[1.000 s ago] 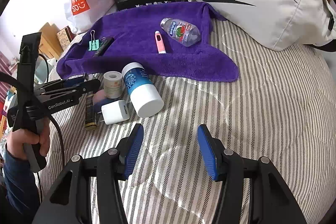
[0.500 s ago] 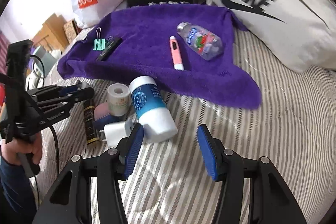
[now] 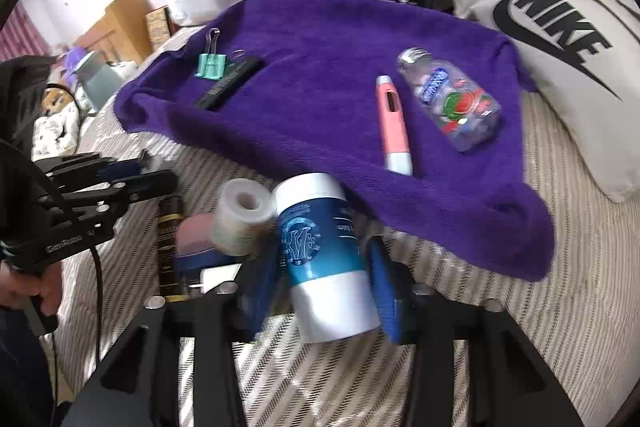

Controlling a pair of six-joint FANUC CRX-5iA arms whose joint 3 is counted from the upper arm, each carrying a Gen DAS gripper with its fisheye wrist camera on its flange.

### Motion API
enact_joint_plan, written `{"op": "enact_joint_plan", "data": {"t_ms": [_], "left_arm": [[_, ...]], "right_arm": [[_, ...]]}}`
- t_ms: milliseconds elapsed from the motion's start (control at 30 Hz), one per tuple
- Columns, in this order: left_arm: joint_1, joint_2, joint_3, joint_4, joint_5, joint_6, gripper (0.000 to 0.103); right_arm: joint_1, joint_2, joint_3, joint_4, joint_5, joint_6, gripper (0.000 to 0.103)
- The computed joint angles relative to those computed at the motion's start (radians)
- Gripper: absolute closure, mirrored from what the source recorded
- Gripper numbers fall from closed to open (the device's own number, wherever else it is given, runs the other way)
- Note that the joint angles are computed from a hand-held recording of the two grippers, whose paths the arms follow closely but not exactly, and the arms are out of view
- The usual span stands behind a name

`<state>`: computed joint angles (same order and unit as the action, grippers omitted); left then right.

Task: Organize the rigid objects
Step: 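Grasp the white USB charger with the left tool while the right grasps the white-and-blue bottle, then carry the charger beside the clip with the left tool while the right carries the bottle beside the jar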

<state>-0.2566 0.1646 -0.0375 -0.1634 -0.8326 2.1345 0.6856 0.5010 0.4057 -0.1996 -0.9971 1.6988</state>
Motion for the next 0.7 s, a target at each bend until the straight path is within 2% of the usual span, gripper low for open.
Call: {"op": "enact_joint_plan", "data": {"t_ms": [100,267,367,533,700], "left_arm": [[-0.001,0.000,0.000,-0.003,0.000,0.004,0.080],[-0.015,0.013,0.023,-0.031,-0.021,0.021,0.080],[-0.012,0.014,0.026,-0.027,-0.025,0.014,0.080],[-0.014,0.020,0.036,-0.040,-0.031,0.020,0.080],[-0.002,0.004,0.007,-0.015,0.008,-0.001,0.080]], "right_arm": [[-0.003,-0.015,-0.017,0.014,-0.012,-0.033,0.064],[0.001,-0.097,-0.143,0.115,0.019,-0.150,0.064],[0.001,-0.106,-0.167,0.121,0.022,-0.138,0.064],[0.030,-0.107,-0.199,0.197,0.059,-0.151,0.064],[0.023,-0.109,-0.201,0.178,0.075,-0.130,0.065]]}}
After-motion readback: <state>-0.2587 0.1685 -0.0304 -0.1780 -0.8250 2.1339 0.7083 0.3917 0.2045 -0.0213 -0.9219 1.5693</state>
